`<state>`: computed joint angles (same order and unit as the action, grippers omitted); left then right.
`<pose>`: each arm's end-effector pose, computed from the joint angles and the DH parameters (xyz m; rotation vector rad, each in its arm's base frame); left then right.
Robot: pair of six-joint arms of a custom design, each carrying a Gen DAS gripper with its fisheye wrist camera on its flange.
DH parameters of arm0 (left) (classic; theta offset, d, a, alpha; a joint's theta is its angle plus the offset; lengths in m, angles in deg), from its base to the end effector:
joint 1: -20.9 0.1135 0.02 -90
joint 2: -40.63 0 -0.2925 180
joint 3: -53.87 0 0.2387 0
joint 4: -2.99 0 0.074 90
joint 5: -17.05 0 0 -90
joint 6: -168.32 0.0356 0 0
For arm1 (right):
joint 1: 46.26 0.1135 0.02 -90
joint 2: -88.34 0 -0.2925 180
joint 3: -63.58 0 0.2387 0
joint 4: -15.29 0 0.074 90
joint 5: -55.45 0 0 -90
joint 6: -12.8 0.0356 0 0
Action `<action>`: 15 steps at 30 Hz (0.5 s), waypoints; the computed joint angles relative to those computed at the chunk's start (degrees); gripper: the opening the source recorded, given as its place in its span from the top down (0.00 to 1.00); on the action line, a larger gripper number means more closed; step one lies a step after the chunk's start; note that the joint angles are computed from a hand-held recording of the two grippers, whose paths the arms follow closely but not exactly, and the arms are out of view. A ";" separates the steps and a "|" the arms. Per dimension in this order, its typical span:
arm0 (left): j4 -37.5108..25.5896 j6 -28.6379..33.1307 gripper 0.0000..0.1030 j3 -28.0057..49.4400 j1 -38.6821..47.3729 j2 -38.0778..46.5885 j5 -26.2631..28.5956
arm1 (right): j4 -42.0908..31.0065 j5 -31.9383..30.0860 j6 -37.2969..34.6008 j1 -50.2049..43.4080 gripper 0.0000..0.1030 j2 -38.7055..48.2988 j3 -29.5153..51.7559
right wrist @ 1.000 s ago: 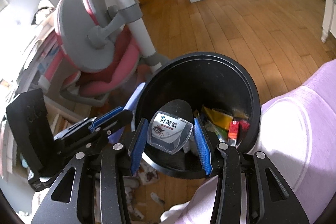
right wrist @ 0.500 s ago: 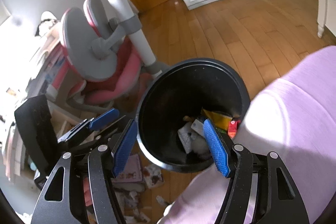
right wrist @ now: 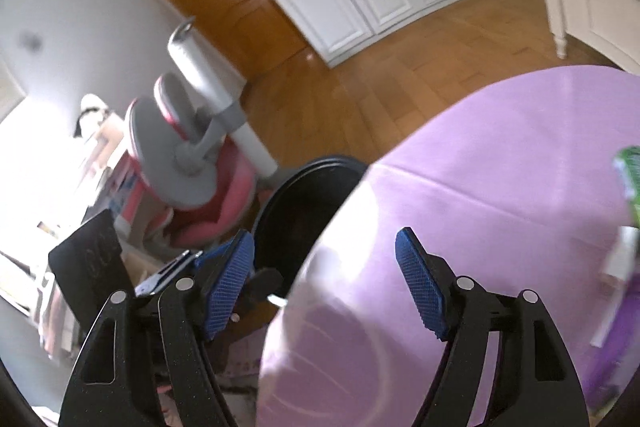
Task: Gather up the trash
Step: 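Move both open tools back toward the table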
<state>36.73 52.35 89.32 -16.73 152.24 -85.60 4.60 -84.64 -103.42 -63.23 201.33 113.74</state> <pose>0.2147 -0.1557 0.0803 0.1222 2.3068 -0.3186 0.2669 -0.0529 0.0775 -0.3569 2.3893 0.9187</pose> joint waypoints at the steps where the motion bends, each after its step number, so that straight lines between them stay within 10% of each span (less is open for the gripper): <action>1: -2.12 0.12 0.29 2.41 -1.66 0.41 -0.07 | -3.19 -0.46 -2.54 -2.68 0.29 -0.10 1.25; 15: -24.01 2.08 0.18 33.62 -11.94 14.62 2.40 | -18.40 6.85 -12.48 -21.56 0.05 11.06 23.64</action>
<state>12.72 54.42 122.94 -28.67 166.86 -83.20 -13.80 -77.79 -115.90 -84.78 212.39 137.38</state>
